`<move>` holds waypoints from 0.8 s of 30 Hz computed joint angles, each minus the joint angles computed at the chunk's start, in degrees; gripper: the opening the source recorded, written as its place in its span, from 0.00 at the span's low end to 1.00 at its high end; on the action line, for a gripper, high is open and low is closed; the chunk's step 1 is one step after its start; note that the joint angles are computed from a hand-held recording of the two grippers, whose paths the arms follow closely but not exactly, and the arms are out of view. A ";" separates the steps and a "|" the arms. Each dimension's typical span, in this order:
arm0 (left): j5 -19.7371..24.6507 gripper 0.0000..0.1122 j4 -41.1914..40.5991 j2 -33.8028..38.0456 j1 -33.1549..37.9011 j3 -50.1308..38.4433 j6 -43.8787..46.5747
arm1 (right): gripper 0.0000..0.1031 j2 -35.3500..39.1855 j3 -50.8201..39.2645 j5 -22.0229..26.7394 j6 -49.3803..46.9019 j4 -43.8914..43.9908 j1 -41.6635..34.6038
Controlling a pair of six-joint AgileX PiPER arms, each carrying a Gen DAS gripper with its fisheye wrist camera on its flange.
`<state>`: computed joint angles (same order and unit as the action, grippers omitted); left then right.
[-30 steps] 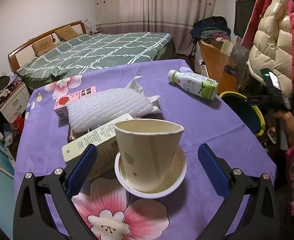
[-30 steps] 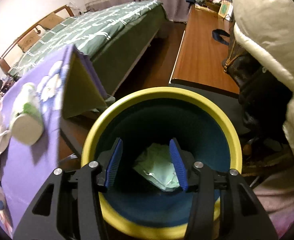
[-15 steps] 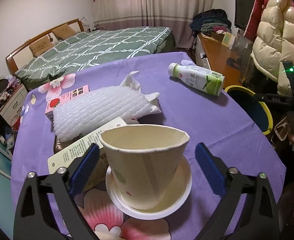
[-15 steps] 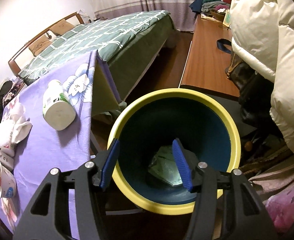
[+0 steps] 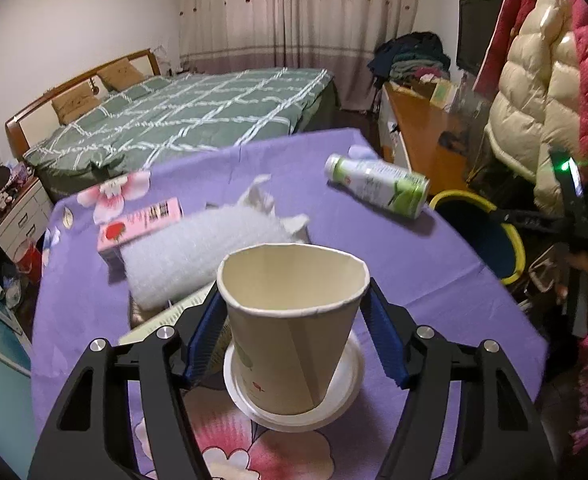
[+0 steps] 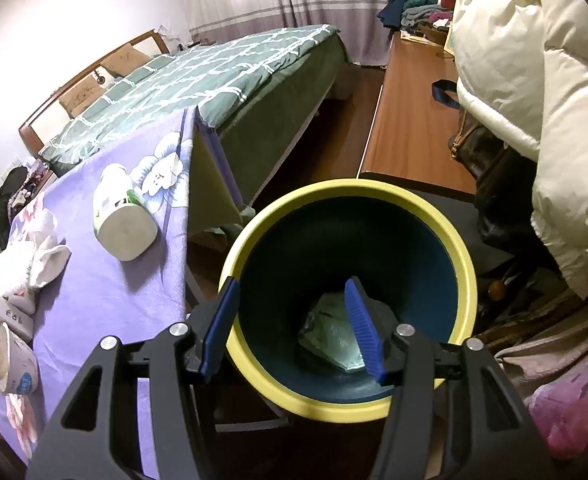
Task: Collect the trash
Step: 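Grasp the paper cup with the left gripper, then drop the paper cup into the bin with the left gripper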
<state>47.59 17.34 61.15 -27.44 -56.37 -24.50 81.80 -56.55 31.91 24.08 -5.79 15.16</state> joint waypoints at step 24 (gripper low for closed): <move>2.24 0.60 -10.79 50.39 -18.98 -53.14 4.34 | 0.51 -15.95 14.01 1.38 -13.00 4.15 -11.48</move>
